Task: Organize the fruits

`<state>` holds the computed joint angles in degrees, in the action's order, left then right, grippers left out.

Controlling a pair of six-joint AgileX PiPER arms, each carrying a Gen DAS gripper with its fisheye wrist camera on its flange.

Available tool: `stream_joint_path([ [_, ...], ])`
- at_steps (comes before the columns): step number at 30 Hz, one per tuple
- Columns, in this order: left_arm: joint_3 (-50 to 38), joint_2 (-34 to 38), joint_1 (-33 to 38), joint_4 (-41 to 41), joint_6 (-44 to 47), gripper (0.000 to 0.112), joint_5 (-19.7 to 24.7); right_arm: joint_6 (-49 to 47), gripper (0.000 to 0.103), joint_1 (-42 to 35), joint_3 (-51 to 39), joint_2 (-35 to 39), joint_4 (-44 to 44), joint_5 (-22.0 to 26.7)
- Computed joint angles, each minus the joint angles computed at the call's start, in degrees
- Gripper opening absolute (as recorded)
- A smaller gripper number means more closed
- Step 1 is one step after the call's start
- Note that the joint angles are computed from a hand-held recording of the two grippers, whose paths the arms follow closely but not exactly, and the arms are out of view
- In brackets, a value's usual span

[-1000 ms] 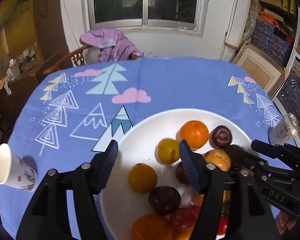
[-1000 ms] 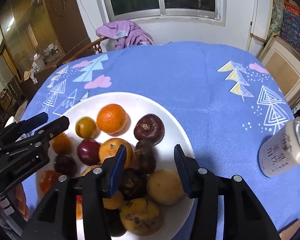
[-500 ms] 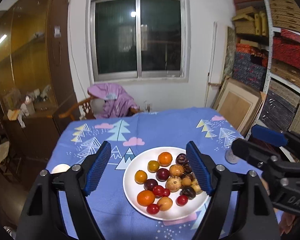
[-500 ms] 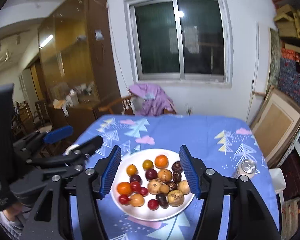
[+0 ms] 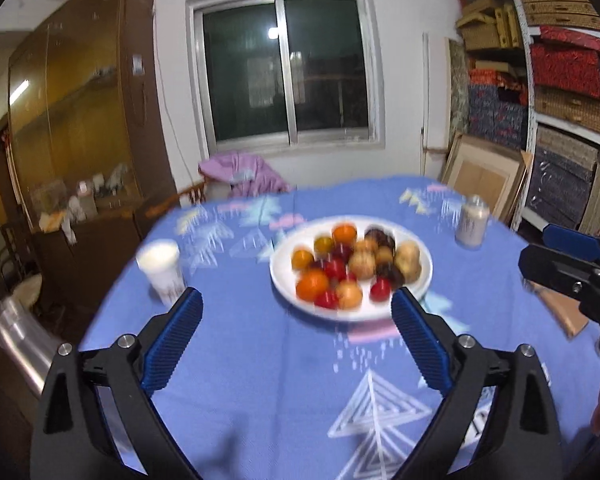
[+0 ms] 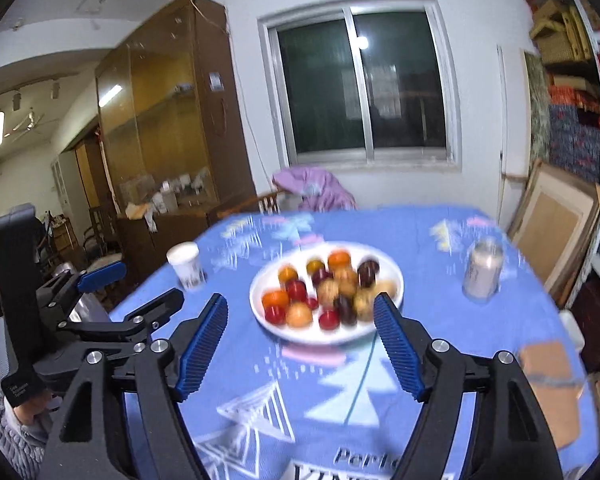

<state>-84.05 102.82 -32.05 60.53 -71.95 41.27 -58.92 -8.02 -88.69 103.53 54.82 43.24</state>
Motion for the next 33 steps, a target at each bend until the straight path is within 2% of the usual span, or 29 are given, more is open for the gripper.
stream_joint_path([
  [2,2.7,2.4,1.4,-1.7,-3.1,0.093,-3.4,1.2,0.076,1.2,2.2,2.3,-2.8,-3.2],
  [5,2.5,8.0,3.6,-6.7,-1.8,0.093,-6.8,2.4,0.076,2.5,4.7,5.7,-5.5,-7.7],
  [7,1.1,11.0,4.5,-10.4,2.1,0.093,-7.2,3.6,0.076,3.2,5.8,7.4,-7.3,-10.8],
  [9,-0.3,12.2,5.5,-15.0,6.6,0.093,-8.9,6.4,0.076,3.7,5.5,8.3,-10.1,-10.6],
  [11,0.7,12.0,5.2,-11.5,2.9,0.098,-9.7,4.0,0.077,3.7,6.8,7.8,-7.9,-11.4],
  [13,0.9,12.0,5.2,-10.9,2.8,0.098,-10.4,3.6,0.086,4.2,8.0,7.5,-8.1,-13.2],
  [15,0.1,12.3,5.3,-11.6,4.1,0.098,-10.8,5.3,0.089,4.7,8.3,7.4,-9.6,-14.6],
  [20,-2.3,13.0,3.8,-9.5,4.7,0.098,-7.0,10.2,0.097,4.9,6.4,8.1,-13.3,-14.9],
  [24,-0.7,12.0,2.3,-4.0,-0.2,0.099,-5.9,8.1,0.099,4.5,6.8,7.8,-10.8,-14.9],
  [28,1.6,10.2,3.3,-4.8,-1.9,0.099,-8.8,6.4,0.099,3.9,6.9,7.7,-8.3,-13.9],
  [33,2.4,9.9,2.4,-1.9,-5.0,0.099,-7.4,7.1,0.099,4.3,7.0,7.6,-9.3,-14.7],
])
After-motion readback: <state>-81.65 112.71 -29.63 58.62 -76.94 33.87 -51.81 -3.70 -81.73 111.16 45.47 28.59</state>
